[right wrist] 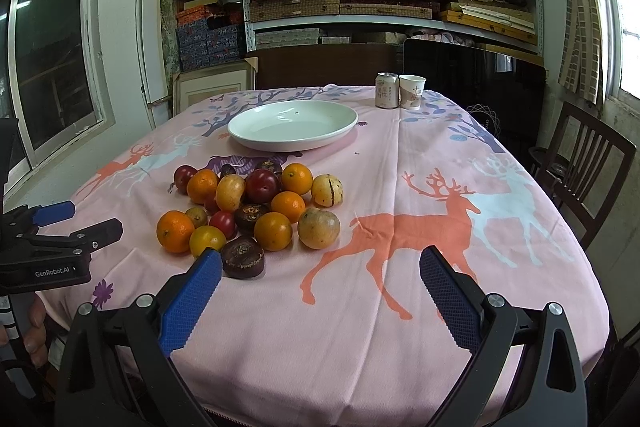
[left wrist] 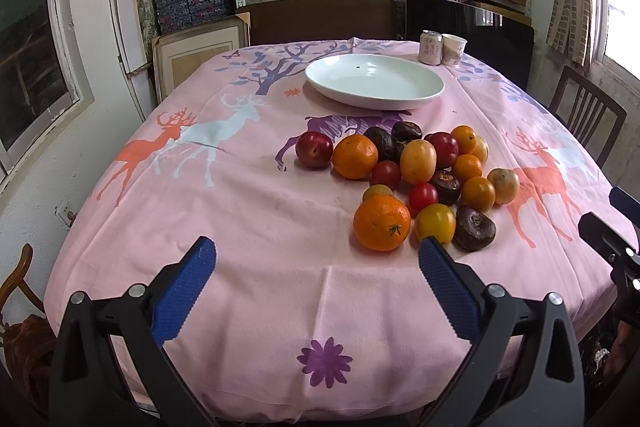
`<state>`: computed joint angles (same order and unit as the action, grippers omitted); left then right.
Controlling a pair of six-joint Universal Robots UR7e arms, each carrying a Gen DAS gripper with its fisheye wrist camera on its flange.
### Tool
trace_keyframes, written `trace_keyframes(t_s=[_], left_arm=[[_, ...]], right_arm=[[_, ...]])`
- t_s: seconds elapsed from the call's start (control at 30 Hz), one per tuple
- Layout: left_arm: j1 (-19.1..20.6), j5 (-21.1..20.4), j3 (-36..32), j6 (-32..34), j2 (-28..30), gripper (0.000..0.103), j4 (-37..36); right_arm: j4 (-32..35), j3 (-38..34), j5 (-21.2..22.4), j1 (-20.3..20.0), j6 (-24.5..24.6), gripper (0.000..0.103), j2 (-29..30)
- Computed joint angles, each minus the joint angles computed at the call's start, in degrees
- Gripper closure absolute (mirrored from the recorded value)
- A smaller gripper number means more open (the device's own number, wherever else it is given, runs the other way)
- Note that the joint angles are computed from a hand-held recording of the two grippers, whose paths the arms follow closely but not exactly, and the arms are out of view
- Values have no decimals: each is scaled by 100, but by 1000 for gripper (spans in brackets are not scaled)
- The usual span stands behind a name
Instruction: Organize fruits
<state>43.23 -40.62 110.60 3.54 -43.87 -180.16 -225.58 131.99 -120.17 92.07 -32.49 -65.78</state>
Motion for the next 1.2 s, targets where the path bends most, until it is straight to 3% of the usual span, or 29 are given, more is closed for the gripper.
trace_keyframes(t_s=[0.6, 0.77, 1.13, 1.17, 1.2], left_arm=[[37, -19, 10, 23, 98, 4, -25], [199, -223, -164, 94, 291, 4, 189], [320, -235, -760, 570, 810, 4, 211], [329, -192, -827, 638, 875, 7, 194], [338, -172, -891, 709, 925, 20, 221]], right_arm=[[-113, 38, 3, 16, 54, 3, 142], [-4, 54, 72, -104, 143, 3, 71], [321, 31, 218, -391, 302, 3, -107], [346, 27, 223, -411, 319, 3, -114], [376, 22, 233, -431, 338, 3, -124]])
